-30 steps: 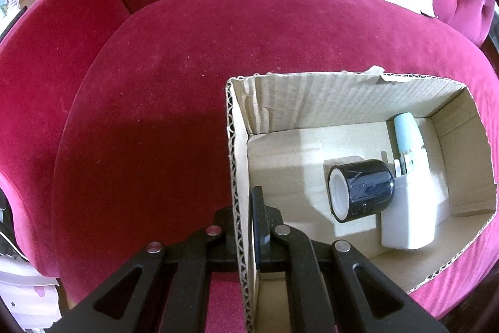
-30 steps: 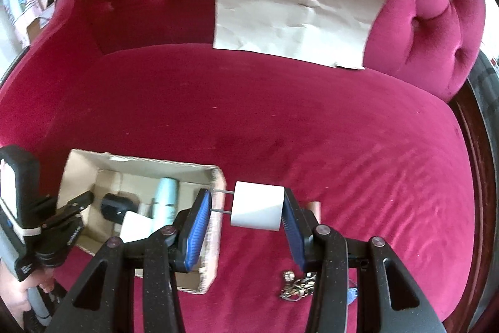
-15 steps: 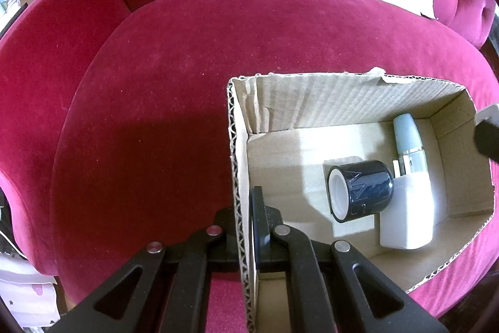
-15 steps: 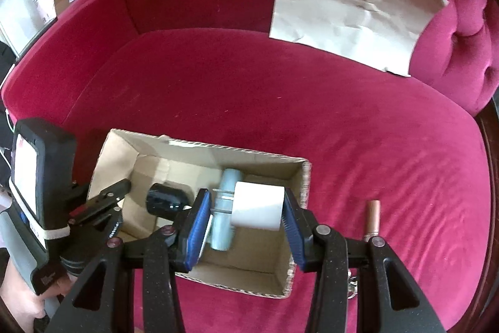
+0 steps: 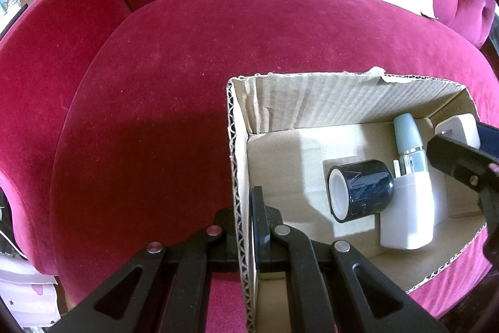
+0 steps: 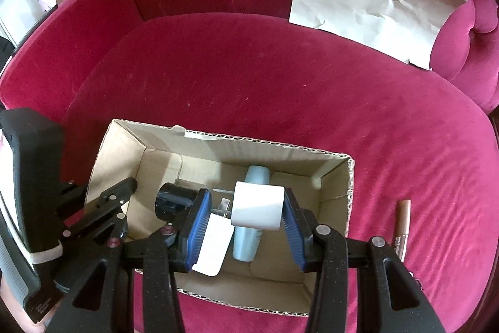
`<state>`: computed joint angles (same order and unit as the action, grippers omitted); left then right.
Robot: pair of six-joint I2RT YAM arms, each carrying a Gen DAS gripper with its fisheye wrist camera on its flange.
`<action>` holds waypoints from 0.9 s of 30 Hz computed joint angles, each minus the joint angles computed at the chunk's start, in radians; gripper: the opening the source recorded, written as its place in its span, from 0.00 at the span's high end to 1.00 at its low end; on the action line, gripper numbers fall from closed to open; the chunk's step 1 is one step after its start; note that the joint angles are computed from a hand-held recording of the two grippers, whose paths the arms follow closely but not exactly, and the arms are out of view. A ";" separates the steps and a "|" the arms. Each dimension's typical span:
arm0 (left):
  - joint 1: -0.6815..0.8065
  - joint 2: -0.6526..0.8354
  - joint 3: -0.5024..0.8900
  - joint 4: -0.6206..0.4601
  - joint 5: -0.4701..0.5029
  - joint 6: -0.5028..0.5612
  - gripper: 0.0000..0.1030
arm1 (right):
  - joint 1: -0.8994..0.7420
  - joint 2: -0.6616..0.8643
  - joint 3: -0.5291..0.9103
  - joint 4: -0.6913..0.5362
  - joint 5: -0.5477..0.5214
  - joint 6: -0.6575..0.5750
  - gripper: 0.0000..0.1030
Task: Organize rigid objects
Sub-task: 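Lower the plug into the box and open the right gripper, then withdraw the right gripper and move it to the brown lipstick tube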
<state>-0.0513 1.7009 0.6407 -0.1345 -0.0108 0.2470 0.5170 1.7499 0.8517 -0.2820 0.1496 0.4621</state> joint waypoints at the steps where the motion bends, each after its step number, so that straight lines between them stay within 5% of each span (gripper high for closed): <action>1: 0.001 -0.001 0.000 -0.001 0.000 0.002 0.96 | 0.000 0.005 0.001 0.003 0.000 0.001 0.53; 7: -0.001 -0.005 0.001 -0.005 0.001 0.002 0.96 | -0.006 0.008 0.002 0.015 -0.011 0.001 0.44; 13: 0.004 -0.002 0.004 -0.006 0.005 0.004 0.96 | 0.002 -0.055 -0.016 0.000 0.032 -0.009 0.01; 27: 0.015 0.009 0.014 -0.010 0.013 0.007 0.96 | -0.037 -0.183 -0.067 -0.074 0.027 -0.043 0.00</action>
